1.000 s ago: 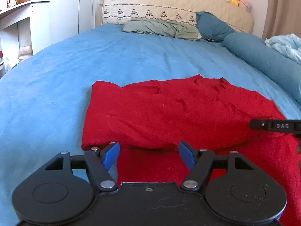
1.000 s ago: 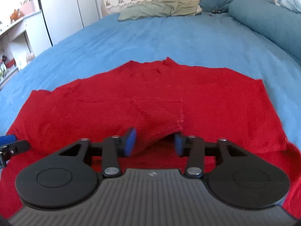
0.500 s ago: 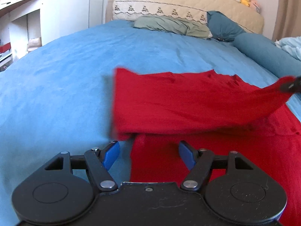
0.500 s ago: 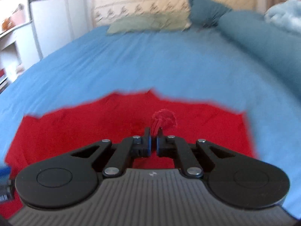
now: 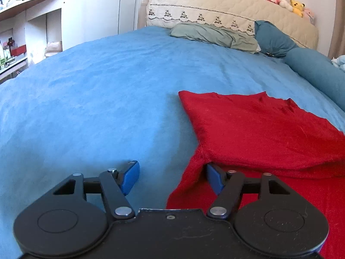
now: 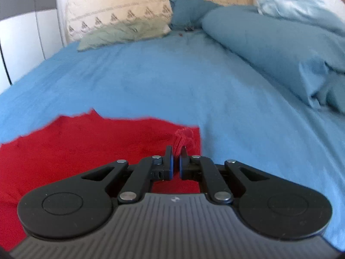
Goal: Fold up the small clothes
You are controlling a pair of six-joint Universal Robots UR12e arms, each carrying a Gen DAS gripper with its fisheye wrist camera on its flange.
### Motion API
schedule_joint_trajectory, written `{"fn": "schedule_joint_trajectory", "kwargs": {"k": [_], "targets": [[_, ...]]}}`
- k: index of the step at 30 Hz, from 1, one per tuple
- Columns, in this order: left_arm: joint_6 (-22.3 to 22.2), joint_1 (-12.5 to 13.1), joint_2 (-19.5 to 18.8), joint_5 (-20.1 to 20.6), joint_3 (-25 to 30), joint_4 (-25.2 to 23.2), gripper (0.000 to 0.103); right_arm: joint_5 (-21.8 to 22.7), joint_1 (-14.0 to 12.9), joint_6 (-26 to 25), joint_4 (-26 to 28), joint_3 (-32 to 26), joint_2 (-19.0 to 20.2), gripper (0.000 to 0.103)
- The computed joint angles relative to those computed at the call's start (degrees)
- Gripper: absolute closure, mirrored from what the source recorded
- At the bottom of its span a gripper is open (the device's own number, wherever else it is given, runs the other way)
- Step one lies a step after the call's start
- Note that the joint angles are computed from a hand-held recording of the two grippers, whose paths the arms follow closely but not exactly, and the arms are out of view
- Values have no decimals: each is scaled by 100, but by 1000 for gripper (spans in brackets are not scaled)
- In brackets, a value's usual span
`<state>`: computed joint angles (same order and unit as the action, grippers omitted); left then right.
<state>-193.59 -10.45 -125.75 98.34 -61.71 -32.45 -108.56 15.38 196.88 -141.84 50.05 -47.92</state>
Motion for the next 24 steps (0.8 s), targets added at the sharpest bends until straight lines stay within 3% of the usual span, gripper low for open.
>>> {"fn": "schedule_joint_trajectory", "kwargs": {"k": [4,5,7,8,9,12,16,19,22,24], "targets": [[-83,-22,28,125,-3,-84,30,-129,52,-632,-55,210,-58,80],[-98,-26,45,142,-5,-126,31,-183,68,-702,-117,273,-90,74],[-57,-31,101,84,-33,-130,33,-421,131,-863,-332,385,-141,36],[-21,-26,132,-40,-75,7,33,-482,158,-1039,-770,580,-206,10],[63,-15,163,-283,-114,225,33,-346,166,-1232,-1236,751,-260,4],[445,-72,90,-651,51,539,28,224,141,-1430,-1514,847,-308,4],[797,-152,-258,-1031,664,84,28,393,113,-1208,-1229,554,-110,4],[480,-138,-492,-1119,1049,-651,29,322,76,-897,-536,361,-8,4],[264,-81,-505,-1224,990,-615,30,723,-57,-352,-737,542,-69,2],[216,-66,-505,-1251,1040,-741,31,803,-67,-347,-726,583,-108,3]]}}
